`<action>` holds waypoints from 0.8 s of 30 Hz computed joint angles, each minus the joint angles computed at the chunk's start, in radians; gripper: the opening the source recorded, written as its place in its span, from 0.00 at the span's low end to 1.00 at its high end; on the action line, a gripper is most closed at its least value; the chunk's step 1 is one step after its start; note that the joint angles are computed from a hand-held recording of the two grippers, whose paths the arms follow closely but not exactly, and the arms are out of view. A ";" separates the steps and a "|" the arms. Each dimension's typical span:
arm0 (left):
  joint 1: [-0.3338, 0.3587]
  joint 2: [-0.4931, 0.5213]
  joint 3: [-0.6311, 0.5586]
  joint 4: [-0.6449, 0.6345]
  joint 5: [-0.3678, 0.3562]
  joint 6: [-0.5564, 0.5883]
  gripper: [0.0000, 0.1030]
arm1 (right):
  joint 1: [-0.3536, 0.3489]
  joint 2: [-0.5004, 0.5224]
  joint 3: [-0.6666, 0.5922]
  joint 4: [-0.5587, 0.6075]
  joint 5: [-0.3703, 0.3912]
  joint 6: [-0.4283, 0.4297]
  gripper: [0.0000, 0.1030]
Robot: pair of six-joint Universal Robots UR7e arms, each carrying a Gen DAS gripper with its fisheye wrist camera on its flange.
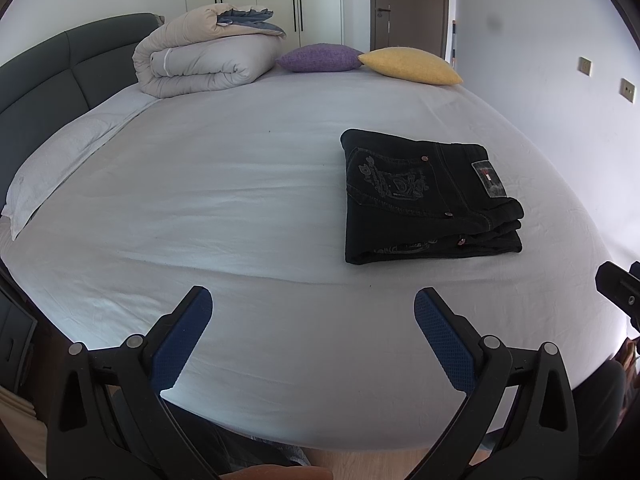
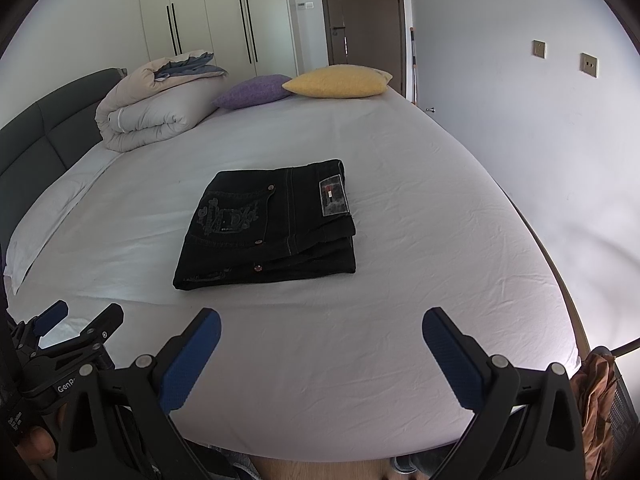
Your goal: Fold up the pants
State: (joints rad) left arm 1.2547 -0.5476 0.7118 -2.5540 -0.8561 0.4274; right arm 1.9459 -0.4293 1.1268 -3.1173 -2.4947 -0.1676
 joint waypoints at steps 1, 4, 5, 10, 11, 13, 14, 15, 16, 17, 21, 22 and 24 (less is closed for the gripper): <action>0.000 -0.001 0.002 -0.001 0.000 0.001 1.00 | 0.000 0.000 0.000 0.000 0.000 0.000 1.00; 0.001 -0.001 0.001 0.001 -0.001 0.001 1.00 | 0.000 0.000 0.000 0.001 0.000 0.001 1.00; 0.001 -0.001 0.001 0.000 -0.001 0.001 1.00 | 0.001 0.001 0.000 0.001 -0.001 0.002 1.00; 0.001 0.000 0.001 0.001 -0.001 0.000 1.00 | 0.001 0.002 0.000 0.001 0.000 0.001 1.00; 0.000 0.000 0.002 0.001 -0.001 0.000 1.00 | 0.001 0.002 0.000 0.001 0.000 0.001 1.00; 0.000 -0.001 0.005 0.000 -0.001 -0.001 1.00 | 0.001 0.002 0.000 0.002 0.000 0.002 1.00; 0.000 -0.001 0.003 0.001 0.000 -0.001 1.00 | 0.001 0.001 0.000 0.002 0.001 0.002 1.00; 0.000 -0.001 0.004 0.001 0.001 -0.001 1.00 | 0.001 0.002 0.000 0.002 0.000 0.002 1.00; 0.000 -0.002 0.005 0.001 0.001 -0.002 1.00 | 0.001 0.002 -0.001 0.004 -0.001 0.003 1.00; 0.000 -0.002 0.005 0.001 -0.001 -0.002 1.00 | 0.001 0.002 0.000 0.004 -0.001 0.003 1.00; 0.001 -0.003 0.008 0.000 -0.003 -0.003 1.00 | 0.001 0.003 -0.002 0.004 0.000 0.003 1.00; 0.001 -0.003 0.010 0.001 -0.002 -0.004 1.00 | 0.001 0.003 -0.002 0.004 -0.001 0.003 1.00; 0.002 -0.002 0.008 0.004 -0.004 -0.005 1.00 | 0.001 0.004 -0.002 0.005 -0.001 0.004 1.00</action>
